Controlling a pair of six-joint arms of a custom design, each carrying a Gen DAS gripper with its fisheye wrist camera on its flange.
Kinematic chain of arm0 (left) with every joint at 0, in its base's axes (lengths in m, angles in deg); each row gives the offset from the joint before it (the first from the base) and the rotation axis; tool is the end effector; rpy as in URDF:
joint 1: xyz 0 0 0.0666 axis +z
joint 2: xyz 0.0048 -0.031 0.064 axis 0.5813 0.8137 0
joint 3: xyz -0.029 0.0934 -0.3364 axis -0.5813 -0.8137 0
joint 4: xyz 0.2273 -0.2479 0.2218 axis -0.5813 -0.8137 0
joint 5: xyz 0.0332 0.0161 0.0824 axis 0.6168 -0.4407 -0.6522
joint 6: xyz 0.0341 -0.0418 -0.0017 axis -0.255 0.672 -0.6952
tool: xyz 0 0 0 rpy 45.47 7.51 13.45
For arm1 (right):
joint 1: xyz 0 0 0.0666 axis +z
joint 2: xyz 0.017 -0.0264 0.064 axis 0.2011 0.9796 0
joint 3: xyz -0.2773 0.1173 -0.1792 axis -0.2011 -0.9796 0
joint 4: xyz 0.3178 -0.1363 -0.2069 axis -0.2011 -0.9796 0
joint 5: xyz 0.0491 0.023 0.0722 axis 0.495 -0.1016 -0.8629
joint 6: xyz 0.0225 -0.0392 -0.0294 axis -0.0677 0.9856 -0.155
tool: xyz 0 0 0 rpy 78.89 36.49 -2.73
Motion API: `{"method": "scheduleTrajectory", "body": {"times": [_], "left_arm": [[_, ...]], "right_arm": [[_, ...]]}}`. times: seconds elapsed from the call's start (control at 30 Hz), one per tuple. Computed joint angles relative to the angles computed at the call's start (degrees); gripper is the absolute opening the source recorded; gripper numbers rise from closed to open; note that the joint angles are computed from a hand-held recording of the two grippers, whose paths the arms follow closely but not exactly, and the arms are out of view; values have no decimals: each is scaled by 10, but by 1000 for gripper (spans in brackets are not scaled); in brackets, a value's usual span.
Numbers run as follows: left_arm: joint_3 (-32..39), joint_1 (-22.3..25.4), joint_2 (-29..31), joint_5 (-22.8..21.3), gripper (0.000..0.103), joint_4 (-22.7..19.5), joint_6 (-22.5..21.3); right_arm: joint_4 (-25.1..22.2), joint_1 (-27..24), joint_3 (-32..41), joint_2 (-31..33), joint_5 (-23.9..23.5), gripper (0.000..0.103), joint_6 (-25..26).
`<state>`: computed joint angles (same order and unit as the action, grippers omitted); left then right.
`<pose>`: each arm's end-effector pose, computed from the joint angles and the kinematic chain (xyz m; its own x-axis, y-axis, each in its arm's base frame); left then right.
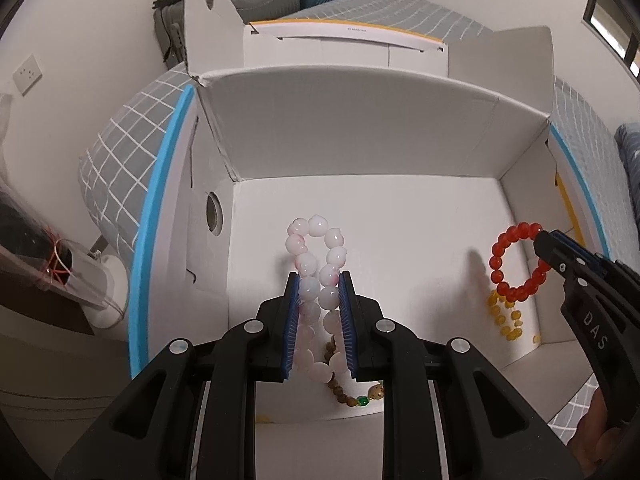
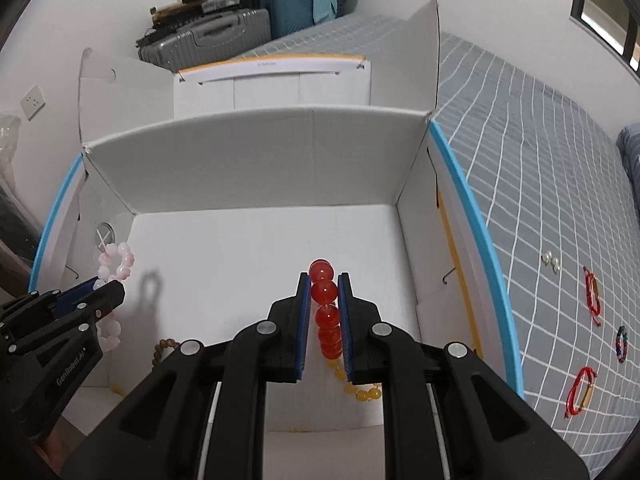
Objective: Organize jewelry
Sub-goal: 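Open the left tool to drop the pink-white bracelet into the box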
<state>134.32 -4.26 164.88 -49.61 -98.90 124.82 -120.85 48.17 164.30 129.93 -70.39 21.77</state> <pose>0.3350 -0.2593 0.3949 -0.7432 -0.4800 -0.4660 -0.5366 0.8437 -0.0133 0.4277 0.3153 0.4014 -0.6875 -0.4647 -0.5579 -0.5571 0.8304 -0.0052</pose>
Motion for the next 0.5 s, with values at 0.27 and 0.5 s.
{"method": "scheduleTrajectory", "body": {"times": [0.27, 0.5], "left_arm": [[0, 3, 4, 10, 19, 0, -2], [4, 6, 2, 13, 24, -3, 1]], "right_arm": [[-6, 4, 4, 7, 0, 13, -3], [-12, 3, 6, 10, -10, 14, -4]]}}
